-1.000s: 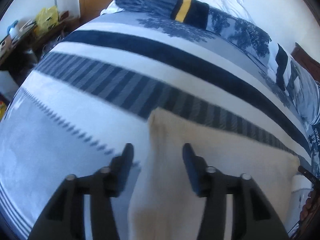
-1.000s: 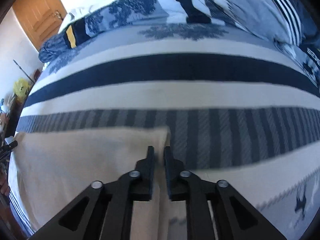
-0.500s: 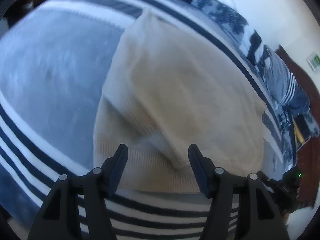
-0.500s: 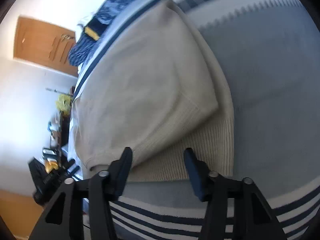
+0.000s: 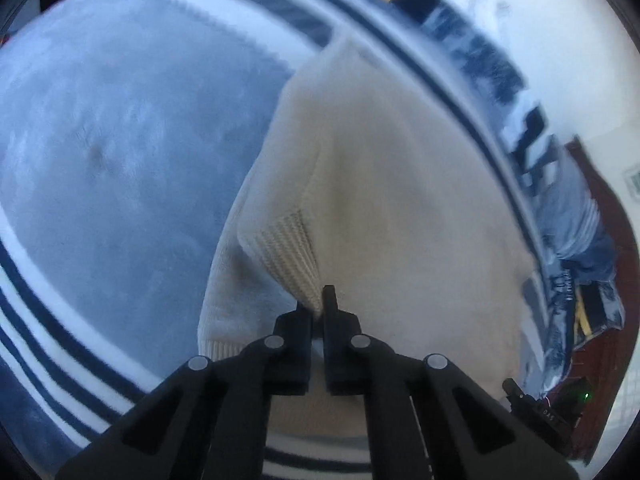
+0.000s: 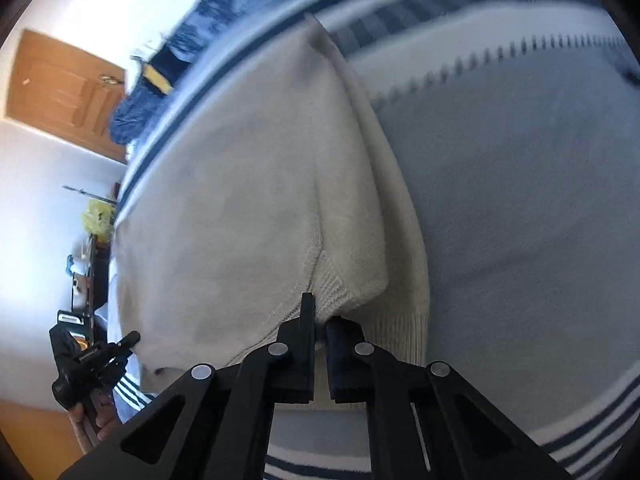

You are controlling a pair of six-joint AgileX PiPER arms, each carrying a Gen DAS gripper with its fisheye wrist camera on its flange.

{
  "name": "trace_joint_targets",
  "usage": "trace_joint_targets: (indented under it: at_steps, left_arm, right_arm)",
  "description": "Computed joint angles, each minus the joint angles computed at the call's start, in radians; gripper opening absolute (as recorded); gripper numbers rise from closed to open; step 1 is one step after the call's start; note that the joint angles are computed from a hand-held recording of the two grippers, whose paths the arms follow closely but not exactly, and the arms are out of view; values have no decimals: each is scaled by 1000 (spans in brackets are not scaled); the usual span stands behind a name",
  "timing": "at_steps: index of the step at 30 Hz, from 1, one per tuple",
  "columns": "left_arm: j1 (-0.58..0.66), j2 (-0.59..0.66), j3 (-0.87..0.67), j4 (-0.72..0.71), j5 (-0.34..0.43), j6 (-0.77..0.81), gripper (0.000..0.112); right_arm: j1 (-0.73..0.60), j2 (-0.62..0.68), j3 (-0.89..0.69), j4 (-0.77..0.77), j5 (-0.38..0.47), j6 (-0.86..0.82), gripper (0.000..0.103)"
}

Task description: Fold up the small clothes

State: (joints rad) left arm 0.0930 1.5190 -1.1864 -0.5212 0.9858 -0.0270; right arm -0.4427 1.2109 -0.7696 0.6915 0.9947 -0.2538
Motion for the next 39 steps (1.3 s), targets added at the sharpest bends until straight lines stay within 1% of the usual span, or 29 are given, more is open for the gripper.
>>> trace_joint_targets:
  at_steps: [1,2,4,6,7,9,11,13,14,15,16,17,18,19,20,21,22,23,24,25,26,29,30,32,34,36,37,38,39]
  left_arm:
    - [16,-32,20,-27,11,21,4]
    - [54,-63,47,-81,46,43,4]
    - [113,-117,107,-157,80,98,4]
    - [114,-145,161,-129,58,104,4]
    - [106,-138,184,-122,43,113,4]
    - [74,-119,208,-76,8,84,4]
    - [25,-124,205,-27,-36,56,4]
    - [-14,-151,199,43,-48,12,10]
    - [-28,-163,196,74,-50,-3,16]
    - [-39,-174,191,114,-47,-31,23]
    - [-39,-201,191,148,-42,-51,26]
    - [-27,-234,203,160,-43,-49,33]
    - [-13,-272,220,178,-43,-58,44]
    - [-1,-292,231,193,-43,-67,49]
    - [5,-318,243,225,-39,-93,58]
    - [22,-335,255,227,-35,-86,60]
    - [30,-347,272,222,-38,-77,60]
    - [32,-345,276,216,-32,-71,61]
    - [34,-338,276,203,-23,-62,61]
    - [38,-332,275,185,-18,-49,61]
    - [38,-330,274,164,-22,-35,61]
    - [11,-293,247,156,-58,-44,70]
    - [-7,-268,232,154,-76,-59,70]
    - [-9,-187,189,116,-60,-39,70]
    - [2,-146,183,73,-65,-11,70]
    - [48,-163,228,-33,-109,66,70]
    - [65,-168,244,-75,-114,100,70]
    - [96,-169,264,-129,-113,141,70]
    - [113,-169,279,-165,-117,161,70]
  right_arm:
    - [-10,-25,-3,3,19,-7,3]
    - [-29,-57,-5,7,48,-17,3]
    - [-56,-101,6,-1,75,-19,3]
    - [-90,-114,20,3,99,-32,3]
    - [-77,-106,32,-18,75,-25,3]
    - [-9,-30,53,-51,-19,-10,3]
    - [6,8,72,-40,-60,-35,3]
    - [53,-11,73,-55,-110,-16,4]
    - [81,-21,72,-90,-132,4,5]
    - [98,-21,68,-117,-135,27,8]
    - [92,-29,70,-122,-120,36,10]
    - [77,-52,72,-111,-92,37,11]
    - [53,-93,83,-100,-63,27,19]
    - [47,-142,82,-99,-32,41,39]
    - [46,-186,83,-100,-6,55,51]
    - [51,-244,80,-86,22,70,70]
    - [67,-265,73,-76,29,83,73]
    - [92,-291,63,-63,45,96,73]
    - [143,-304,44,-69,49,133,73]
    - [227,-307,20,-97,32,201,73]
    - [317,-296,-17,-129,12,264,73]
    - [517,-250,-110,-228,-41,413,73]
    - [570,-203,-166,-253,-48,453,73]
    - [612,-134,-235,-236,-54,464,73]
    - [663,-64,-302,-242,-63,490,73]
    - [729,21,-389,-271,-63,527,73]
    - [751,84,-450,-262,-50,521,73]
    - [758,112,-480,-254,-34,515,73]
    - [779,181,-549,-247,-13,507,73]
